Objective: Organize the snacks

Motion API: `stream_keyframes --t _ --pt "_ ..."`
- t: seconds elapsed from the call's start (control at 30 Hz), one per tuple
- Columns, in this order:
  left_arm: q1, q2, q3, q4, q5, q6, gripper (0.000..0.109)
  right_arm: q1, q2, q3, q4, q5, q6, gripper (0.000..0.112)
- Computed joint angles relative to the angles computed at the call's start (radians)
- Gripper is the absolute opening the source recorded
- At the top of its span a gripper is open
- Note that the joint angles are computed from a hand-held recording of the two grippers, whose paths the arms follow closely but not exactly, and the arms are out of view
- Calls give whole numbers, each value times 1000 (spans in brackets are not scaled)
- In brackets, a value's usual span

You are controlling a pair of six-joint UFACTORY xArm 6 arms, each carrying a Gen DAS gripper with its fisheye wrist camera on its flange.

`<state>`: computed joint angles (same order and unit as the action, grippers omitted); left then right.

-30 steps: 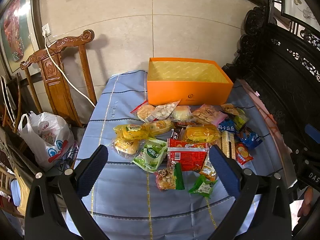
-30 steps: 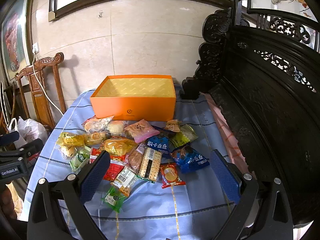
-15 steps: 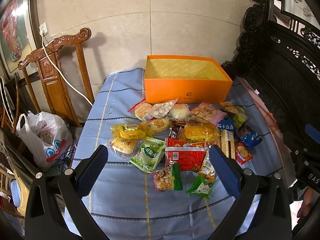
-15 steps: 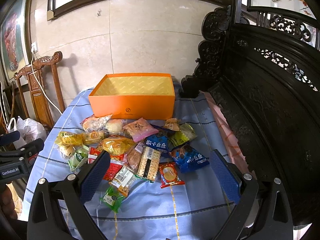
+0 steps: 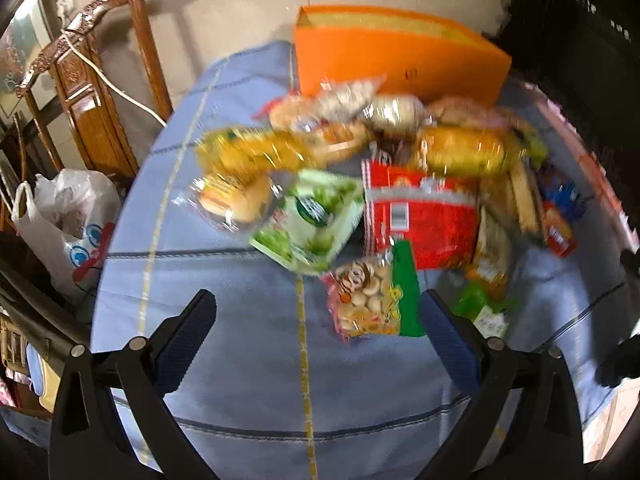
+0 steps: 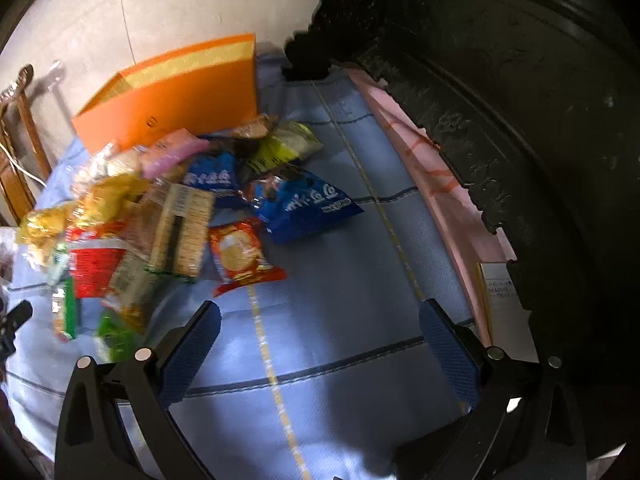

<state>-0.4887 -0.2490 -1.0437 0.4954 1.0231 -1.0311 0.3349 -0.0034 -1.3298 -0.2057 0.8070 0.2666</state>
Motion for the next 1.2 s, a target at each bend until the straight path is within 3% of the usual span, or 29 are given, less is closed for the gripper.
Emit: stream_keyframes --t 0.2,0.3,0.47,0.6,0.63,0.67,0.7,0.73,0.77,0.9,1.07,1.2 --pt "5 77 -1 16 -56 -15 99 -5 202 -204 21 21 -14 99" --pt "20 113 -7 4 -93 -23 99 11 326 -345 -31 31 -13 99" --pt "25 203 -48 -4 -118 -17 99 17 543 -619 -31 122 -45 99" --pt "21 178 38 68 -241 -107 99 20 619 -714 -12 148 -94 99" --pt "17 171 48 80 -249 -112 98 22 630 -733 -3 158 -116 98" --pt "18 157 65 75 -262 -112 97 22 625 -724 21 150 -141 87" --pt "17 149 72 85 -262 -118 87 23 613 -707 59 139 -180 73" --pt "17 132 88 104 -272 -132 60 25 609 -705 55 145 -188 71" --pt "20 111 105 117 -285 -135 46 27 600 -694 57 145 -191 66" --pt "57 55 155 19 -343 -49 25 0 554 -638 170 137 -208 53" --pt "77 -57 234 -43 -387 22 21 -37 507 -583 301 131 -221 49" --pt "74 -93 244 -14 -403 -12 21 -34 439 -511 346 91 -240 47"
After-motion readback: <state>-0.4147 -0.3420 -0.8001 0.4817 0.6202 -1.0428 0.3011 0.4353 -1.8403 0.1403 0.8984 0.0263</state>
